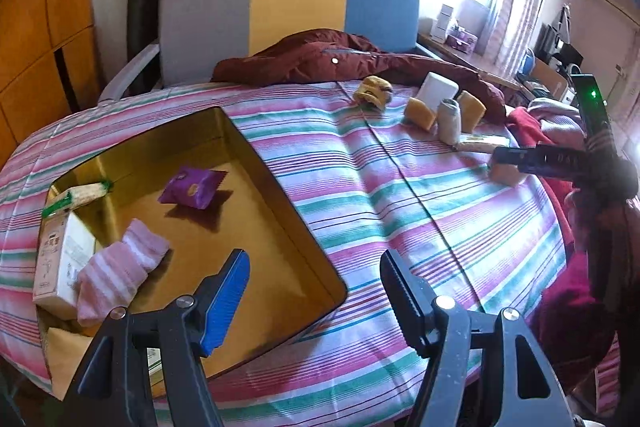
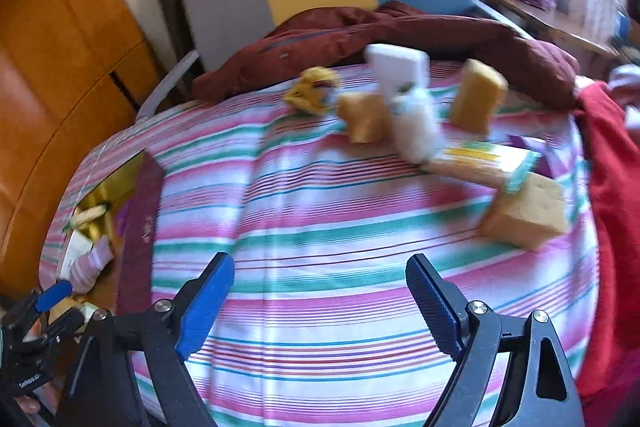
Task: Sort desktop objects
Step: 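Withdraw both open tools from the gold tray toward the remaining items, then grasp the small purple snack packet with the right tool while the left tool reaches the WEIDAN packet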
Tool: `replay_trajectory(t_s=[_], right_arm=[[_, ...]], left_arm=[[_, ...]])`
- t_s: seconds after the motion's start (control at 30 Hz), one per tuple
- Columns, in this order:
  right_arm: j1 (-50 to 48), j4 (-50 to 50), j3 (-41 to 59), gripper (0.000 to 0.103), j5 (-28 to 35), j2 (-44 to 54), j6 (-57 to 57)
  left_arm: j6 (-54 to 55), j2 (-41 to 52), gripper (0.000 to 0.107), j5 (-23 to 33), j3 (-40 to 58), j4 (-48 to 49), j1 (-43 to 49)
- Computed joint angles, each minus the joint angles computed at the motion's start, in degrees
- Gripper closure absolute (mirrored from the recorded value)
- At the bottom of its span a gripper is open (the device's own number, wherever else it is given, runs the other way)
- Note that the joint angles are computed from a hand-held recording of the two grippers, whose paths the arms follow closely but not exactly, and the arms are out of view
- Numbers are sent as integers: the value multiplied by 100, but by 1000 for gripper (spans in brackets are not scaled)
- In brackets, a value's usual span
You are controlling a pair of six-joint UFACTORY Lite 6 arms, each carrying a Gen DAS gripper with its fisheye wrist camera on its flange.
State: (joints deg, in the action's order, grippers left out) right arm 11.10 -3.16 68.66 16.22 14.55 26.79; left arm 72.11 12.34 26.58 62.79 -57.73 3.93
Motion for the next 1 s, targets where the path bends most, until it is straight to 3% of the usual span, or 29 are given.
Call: replay_trajectory(t_s=[0.37, 0.47, 0.7, 0.8, 1.0], right_arm=[[-1887, 907, -482, 28, -30, -538, -1003], [-2382, 1729, -259, 28, 13, -354, -1804], [-2931, 3988, 667, 27, 335, 548, -3999], [-2944, 4690, 1249, 22, 586, 1116, -4639], [-2888, 4822, 2549, 19, 933, 2302, -4727]], left_arm=[[-683, 433, 39, 78, 404, 527, -531], [-856, 566, 39, 116, 528, 668, -686], [-1351, 905, 39, 172, 876, 1053, -1038], [-1532, 1056, 39, 199, 1038, 1179, -1138], [-1933, 1362, 39, 235, 1362, 1478, -1276]])
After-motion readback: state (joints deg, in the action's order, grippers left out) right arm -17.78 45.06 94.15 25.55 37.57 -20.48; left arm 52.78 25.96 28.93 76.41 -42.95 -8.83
